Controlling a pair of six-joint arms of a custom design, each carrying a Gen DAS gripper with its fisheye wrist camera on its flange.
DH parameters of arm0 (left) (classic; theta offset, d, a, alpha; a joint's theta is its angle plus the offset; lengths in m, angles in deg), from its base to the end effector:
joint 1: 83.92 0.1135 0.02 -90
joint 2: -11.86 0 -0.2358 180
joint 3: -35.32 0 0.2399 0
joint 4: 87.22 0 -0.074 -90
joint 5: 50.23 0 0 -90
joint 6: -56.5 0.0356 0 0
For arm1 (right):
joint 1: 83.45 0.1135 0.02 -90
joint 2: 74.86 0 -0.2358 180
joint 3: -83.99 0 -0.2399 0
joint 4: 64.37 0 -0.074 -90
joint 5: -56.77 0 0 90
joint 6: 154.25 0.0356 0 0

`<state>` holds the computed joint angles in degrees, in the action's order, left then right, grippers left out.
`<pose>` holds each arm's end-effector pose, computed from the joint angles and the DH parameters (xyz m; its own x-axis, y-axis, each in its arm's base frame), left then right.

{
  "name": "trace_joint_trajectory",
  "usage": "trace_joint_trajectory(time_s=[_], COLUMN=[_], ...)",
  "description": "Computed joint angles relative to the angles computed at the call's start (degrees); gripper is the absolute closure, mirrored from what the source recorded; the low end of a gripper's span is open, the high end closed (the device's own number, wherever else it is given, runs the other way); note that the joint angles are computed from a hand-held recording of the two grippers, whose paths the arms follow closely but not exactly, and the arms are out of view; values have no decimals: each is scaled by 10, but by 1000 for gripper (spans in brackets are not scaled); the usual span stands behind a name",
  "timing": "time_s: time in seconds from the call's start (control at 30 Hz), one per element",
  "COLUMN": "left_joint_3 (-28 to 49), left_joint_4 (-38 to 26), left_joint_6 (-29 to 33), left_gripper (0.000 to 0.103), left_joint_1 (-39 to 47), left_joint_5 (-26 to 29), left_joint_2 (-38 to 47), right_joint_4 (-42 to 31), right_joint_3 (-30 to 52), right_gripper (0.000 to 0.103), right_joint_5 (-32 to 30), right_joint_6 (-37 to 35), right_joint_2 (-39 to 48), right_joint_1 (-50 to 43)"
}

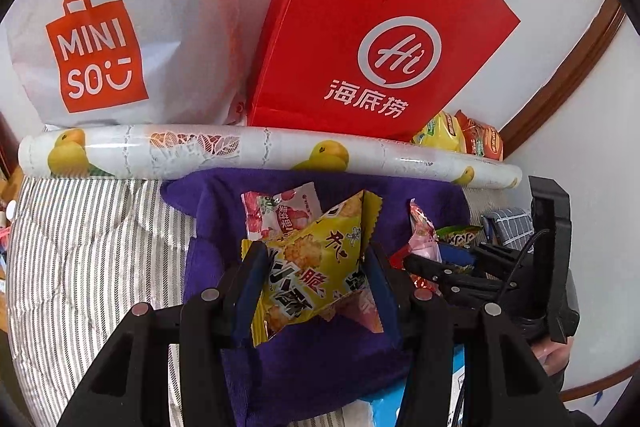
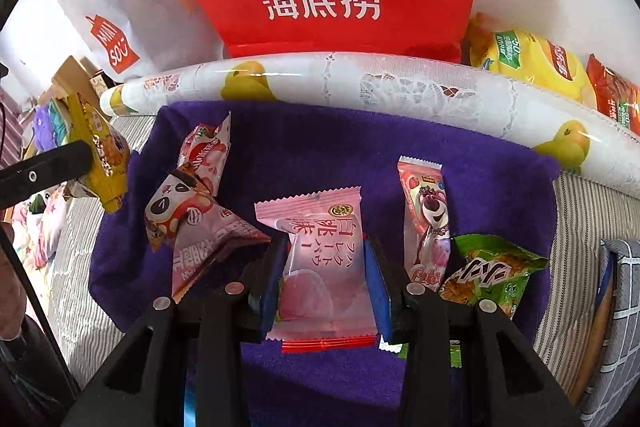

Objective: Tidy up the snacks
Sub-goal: 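Lower both packets onto the towel and open both grippers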

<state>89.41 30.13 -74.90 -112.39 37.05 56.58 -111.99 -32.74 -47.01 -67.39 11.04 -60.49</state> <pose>0.1368 -0.0722 0.2307 -0.8269 -0.3030 -0.4737 -0.1275 0.9215 -0.3669 0.2373 0.1097 0.1542 -0.8405 -0.4139 -0.3497 -0.4998 0.8415 0.2053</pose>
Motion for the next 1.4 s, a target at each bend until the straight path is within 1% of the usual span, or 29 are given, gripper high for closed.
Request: trace_joint_trajectory(time_s=[0.1, 0.2, 0.33, 0.47, 0.53, 0.8, 0.97, 1.13, 1.2, 1.27, 1.3, 1.4], left_joint_3=[6, 3, -6, -29, -42, -79, -80, -81, -79, -75, -72, -54], left_joint_4=[-11, -18, -32, -47, -50, -16, 9, 17, 16, 5, -1, -39], left_joint_6=[-7, -23, -49, -76, -84, -74, -76, -74, -74, -79, -83, -102], left_gripper=[55, 55, 55, 55, 55, 55, 55, 55, 52, 47, 43, 41], left_joint_1=[-4, -19, -61, -86, -95, -78, -93, -95, -97, -97, -100, -125], left_joint_5=[-9, -13, -30, -37, -37, 0, -3, 1, 5, 10, 6, -19], left_joint_2=[3, 1, 3, -30, -38, -23, 6, 16, 19, 18, 19, 4], right_joint_4=[-7, -7, -16, -27, -32, -40, -51, -60, -62, -67, -70, -80], right_joint_3=[2, 0, -1, 0, 2, 1, 3, 8, 9, 10, 10, 7], right_gripper=[63, 59, 57, 55, 53, 53, 53, 53, 53, 53, 53, 53], right_joint_5=[0, 0, -4, -16, -21, -23, -27, -28, -28, -28, -27, -20], right_joint_6=[-5, -11, -16, -18, -18, -11, -16, -15, -13, -10, -8, 0], right_joint_2=[-1, -11, -37, -63, -72, -96, -105, -111, -117, -125, -131, -153], right_joint_1=[-3, -6, -15, -26, -27, -21, -30, -28, -27, -26, -24, -17])
